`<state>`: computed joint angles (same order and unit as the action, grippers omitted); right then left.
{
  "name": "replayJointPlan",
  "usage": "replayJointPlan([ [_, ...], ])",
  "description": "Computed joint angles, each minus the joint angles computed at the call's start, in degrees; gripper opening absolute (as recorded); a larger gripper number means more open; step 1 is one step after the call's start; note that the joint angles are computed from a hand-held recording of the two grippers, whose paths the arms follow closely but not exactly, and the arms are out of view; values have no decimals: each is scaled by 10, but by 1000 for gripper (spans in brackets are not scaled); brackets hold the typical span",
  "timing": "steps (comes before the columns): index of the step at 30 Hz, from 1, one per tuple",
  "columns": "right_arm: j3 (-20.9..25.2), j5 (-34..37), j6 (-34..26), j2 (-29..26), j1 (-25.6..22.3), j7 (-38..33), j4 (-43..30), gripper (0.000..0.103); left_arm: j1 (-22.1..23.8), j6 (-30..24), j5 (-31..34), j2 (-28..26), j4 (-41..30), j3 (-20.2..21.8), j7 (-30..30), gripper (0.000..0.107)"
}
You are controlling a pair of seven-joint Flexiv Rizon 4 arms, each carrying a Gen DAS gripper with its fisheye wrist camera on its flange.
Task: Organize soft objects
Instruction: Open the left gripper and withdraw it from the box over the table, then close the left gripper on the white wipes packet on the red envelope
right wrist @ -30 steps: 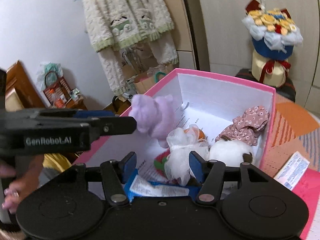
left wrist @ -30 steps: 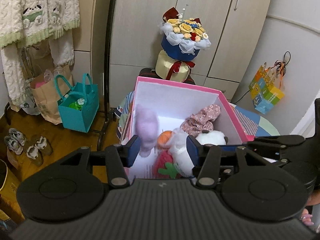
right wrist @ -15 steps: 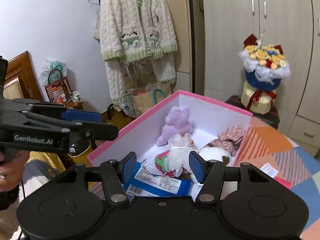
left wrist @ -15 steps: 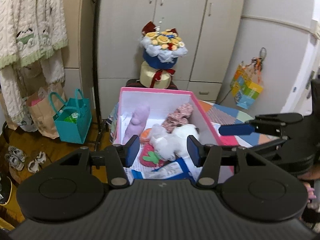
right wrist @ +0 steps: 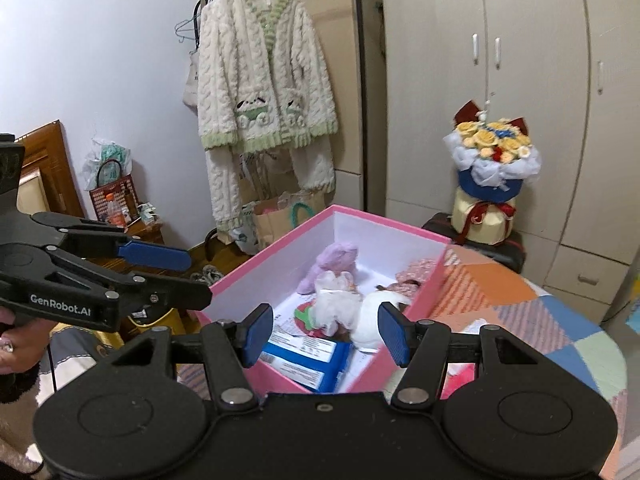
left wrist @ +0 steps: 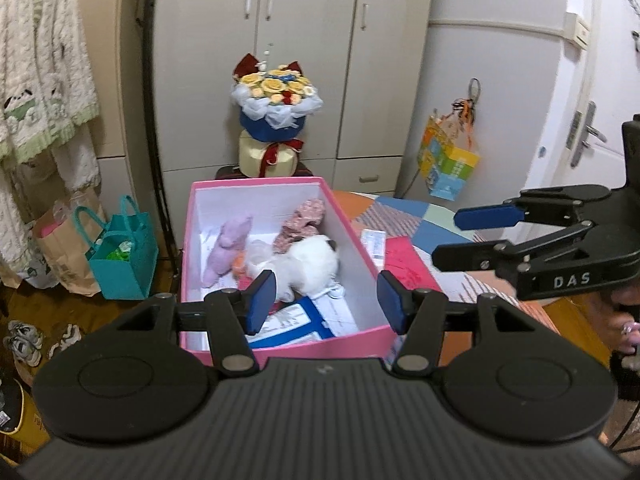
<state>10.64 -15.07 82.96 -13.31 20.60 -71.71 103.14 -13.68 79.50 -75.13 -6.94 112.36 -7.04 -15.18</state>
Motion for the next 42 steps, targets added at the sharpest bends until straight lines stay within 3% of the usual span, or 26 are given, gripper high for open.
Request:
replayJointPlan([
  [4, -40, -53, 32, 37, 10, 55, 58, 63, -11, -6, -4, 8, 7, -5, 9, 55],
  [10, -55, -107, 55, 73, -19, 117, 125, 64, -31, -5, -5, -3, -1, -18, 20, 53],
  [15, -22, -41, 29, 76, -58, 52, 131, 64, -47, 5, -2, -31, -19, -34, 3, 53],
  [19, -8, 7, 33, 63, -75, 0, 133, 66, -52, 20, 46, -63, -40, -47, -38, 51],
  [21, 0, 39, 36, 50, -82, -25, 129, 66, -50, 30, 78, -84, -56, -56, -70, 50],
  [24, -61, -29, 76, 30, -45, 29, 151, 70, -55, 47, 156, -125, -90, -53, -155, 47],
  [26, -68, -43, 88, 9, -44, 33, 148, 74, -67, 46, 219, -155, -123, -32, -224, 46],
  [30, -139, -78, 126, -45, 1, 66, 131, 79, -98, -1, 341, -218, -210, 36, -365, 45],
  [32, -131, -62, 144, -76, -8, 61, 109, 90, -111, -19, 385, -248, -253, 65, -422, 45],
  [36, -186, -33, 172, -116, 43, 63, 87, 93, -141, -67, 469, -307, -344, 131, -529, 45],
  [39, -242, -11, 170, -136, 97, 67, 75, 94, -146, -109, 516, -338, -400, 153, -568, 45],
  [42, -224, -8, 146, -150, 85, 65, 53, 94, -138, -169, 543, -364, -457, 155, -603, 45],
])
